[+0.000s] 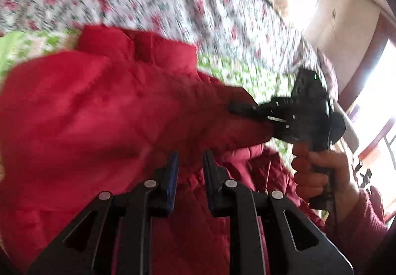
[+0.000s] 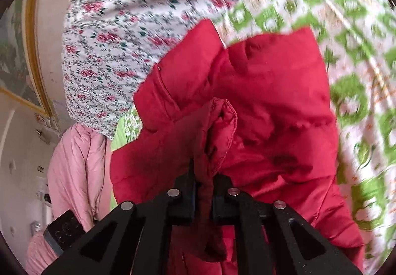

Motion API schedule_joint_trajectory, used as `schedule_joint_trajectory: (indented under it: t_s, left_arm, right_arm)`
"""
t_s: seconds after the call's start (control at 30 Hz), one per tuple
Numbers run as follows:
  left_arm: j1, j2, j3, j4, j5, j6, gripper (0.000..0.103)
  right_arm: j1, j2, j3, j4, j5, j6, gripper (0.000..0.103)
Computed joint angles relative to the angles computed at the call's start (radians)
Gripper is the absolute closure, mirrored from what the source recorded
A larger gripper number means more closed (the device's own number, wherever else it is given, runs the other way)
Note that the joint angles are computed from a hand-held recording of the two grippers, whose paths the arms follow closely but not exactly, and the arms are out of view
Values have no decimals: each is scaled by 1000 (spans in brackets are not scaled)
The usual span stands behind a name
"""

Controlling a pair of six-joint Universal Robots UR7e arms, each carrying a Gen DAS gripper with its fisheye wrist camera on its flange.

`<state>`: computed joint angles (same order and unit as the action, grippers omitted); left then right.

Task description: Fold large clothes

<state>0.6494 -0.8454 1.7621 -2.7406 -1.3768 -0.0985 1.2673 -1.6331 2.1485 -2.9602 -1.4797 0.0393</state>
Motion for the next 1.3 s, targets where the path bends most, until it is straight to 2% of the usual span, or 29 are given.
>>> schedule_joint_trajectory:
  t_s: [0.03,0.1,0.17,0.2,0.37,0.43,0.5,0.57,0.67,0.77,0.83,0.9,0.93,1.0,1.1,1.17,1.27,1.3]
  left_arm:
    - [-1,-9,4,-19,26,-2,86]
    - [-8,-14,-9,-30,162,-2,86]
    - [4,12,-63,26,283,-15,86]
    - [19,23,-85,43,301,-29,86]
    - [113,84,-178,148,237,-68,87]
    - [122,95,-179,146,222,-64,87]
    - [119,99,-169,136,233,-54,87]
    - [115,100,-161,130,248,-50,87]
    - [112,97,-152,132,258,-47,87]
    - [115,105,-163,133,259,-43,87]
    - [116,107,-167,132,258,-43,87]
    - [115,110,-168,131,261,-42,87]
    - [114,111,-169,132,264,-41,87]
    - [114,112,-171,137,263,-40,87]
    - [119,111,-174,143,254,-36,87]
    - [120,111,-172,142,253,-22,87]
    - [124,111,-174,151,244,-4,87]
    - [127,111,-175,152,239,4,87]
  right_arm:
    - [9,-8,0,-9,-9,-7,96]
    - [39,-23,-1,-27,-45,-35,96]
    - [68,-35,2,-55,-72,-76,96]
    - [88,-40,5,-77,-95,-108,96]
    - [117,-26,9,-116,-210,-174,96]
    - [111,6,11,-136,-267,-191,96]
    - [84,21,16,-136,-281,-191,95]
    - [60,42,25,-154,-304,-189,86]
    - [61,44,33,-162,-346,-191,80]
    - [122,29,39,-203,-465,-174,75]
    - [192,36,60,-346,-558,-214,75]
    - [262,56,68,-469,-594,-284,75]
    - [281,67,62,-469,-593,-309,74]
    - [305,101,24,-378,-596,-327,75]
    - [285,161,-18,-294,-608,-318,75]
    - [255,208,-52,-217,-657,-294,79]
    - [217,243,-46,-261,-716,-324,81]
    - [198,237,-35,-278,-708,-327,81]
